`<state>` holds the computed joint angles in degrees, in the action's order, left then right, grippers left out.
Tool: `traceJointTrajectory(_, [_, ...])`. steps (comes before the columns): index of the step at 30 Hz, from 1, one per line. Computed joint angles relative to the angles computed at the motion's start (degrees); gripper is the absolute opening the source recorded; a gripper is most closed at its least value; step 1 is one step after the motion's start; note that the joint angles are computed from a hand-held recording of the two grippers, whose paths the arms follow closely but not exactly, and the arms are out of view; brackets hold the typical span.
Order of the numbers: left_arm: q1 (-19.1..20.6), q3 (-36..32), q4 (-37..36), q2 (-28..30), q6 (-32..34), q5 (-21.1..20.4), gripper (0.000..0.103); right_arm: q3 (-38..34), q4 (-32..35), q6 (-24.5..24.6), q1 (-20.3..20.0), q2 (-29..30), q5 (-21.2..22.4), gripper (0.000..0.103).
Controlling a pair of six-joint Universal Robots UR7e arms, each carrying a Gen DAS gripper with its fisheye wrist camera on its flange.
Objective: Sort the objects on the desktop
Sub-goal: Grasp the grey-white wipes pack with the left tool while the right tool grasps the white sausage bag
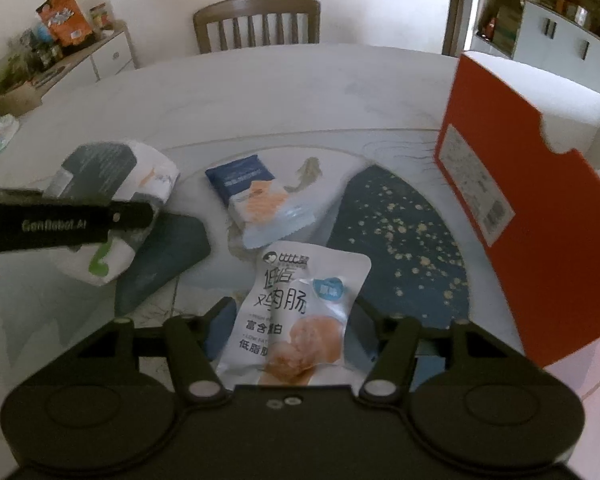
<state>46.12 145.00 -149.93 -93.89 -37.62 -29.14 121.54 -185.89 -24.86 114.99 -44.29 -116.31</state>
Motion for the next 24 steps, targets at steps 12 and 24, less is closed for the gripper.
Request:
traceJointTrajectory(12, [-3.8, 0.0, 6.8, -2.6, -4.9, -0.6, 0.016, 1.9, -0.5, -0.8, 0.2, -3.6, 0.8, 0.061])
traceJointTrajectory(24, [-8.8, 1.0, 12.9, -5.6, -12.6, -3.3, 0.015, 4.5, 1.7, -0.4, -0.2, -8.8, 2.0, 0.061])
